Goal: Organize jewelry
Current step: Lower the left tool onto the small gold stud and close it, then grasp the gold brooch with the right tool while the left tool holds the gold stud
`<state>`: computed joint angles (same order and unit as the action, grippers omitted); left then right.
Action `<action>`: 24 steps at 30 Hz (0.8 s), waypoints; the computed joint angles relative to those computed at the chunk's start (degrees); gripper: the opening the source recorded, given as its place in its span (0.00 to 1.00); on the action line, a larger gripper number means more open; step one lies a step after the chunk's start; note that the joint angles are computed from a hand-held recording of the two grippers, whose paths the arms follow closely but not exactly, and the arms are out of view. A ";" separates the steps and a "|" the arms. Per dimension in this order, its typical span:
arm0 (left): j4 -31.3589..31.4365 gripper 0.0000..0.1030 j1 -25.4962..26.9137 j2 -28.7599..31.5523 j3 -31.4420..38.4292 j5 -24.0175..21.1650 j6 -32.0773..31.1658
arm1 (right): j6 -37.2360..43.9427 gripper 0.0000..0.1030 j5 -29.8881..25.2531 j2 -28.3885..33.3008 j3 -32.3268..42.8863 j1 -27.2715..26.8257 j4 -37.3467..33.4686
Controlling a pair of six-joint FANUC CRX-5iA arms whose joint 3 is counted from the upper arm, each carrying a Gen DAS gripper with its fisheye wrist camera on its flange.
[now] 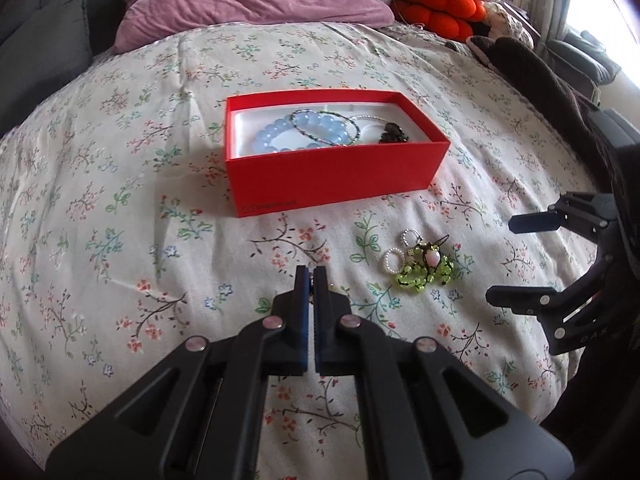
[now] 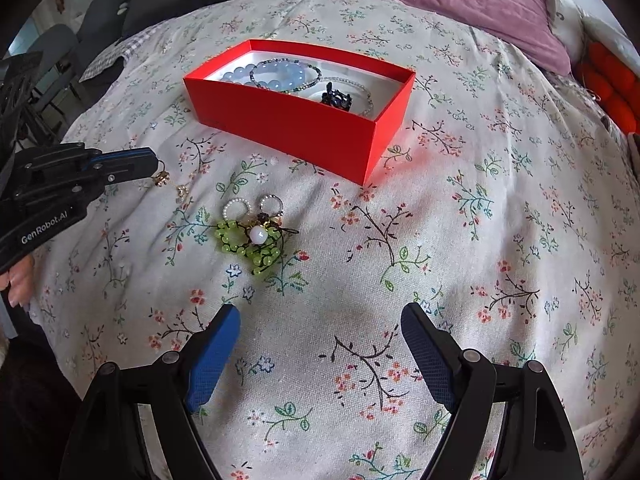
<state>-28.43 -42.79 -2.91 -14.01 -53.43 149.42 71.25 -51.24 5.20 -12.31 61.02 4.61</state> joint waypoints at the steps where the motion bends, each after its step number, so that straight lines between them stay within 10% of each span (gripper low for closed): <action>1: -0.04 0.02 0.04 -0.33 -0.19 -0.35 0.49 | 0.02 0.81 0.13 0.02 0.07 0.11 -0.03; 17: 2.48 0.02 1.85 -3.25 -2.36 -5.91 2.92 | 8.37 0.80 6.96 4.11 4.99 5.32 -3.28; 24: 4.23 0.02 3.14 -5.18 -4.41 -4.62 2.45 | 10.17 0.49 8.03 7.68 7.80 5.93 -5.67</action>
<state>-24.21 -39.64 -8.09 -18.42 -58.05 151.86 81.41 -43.21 12.89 -4.51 66.95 -1.06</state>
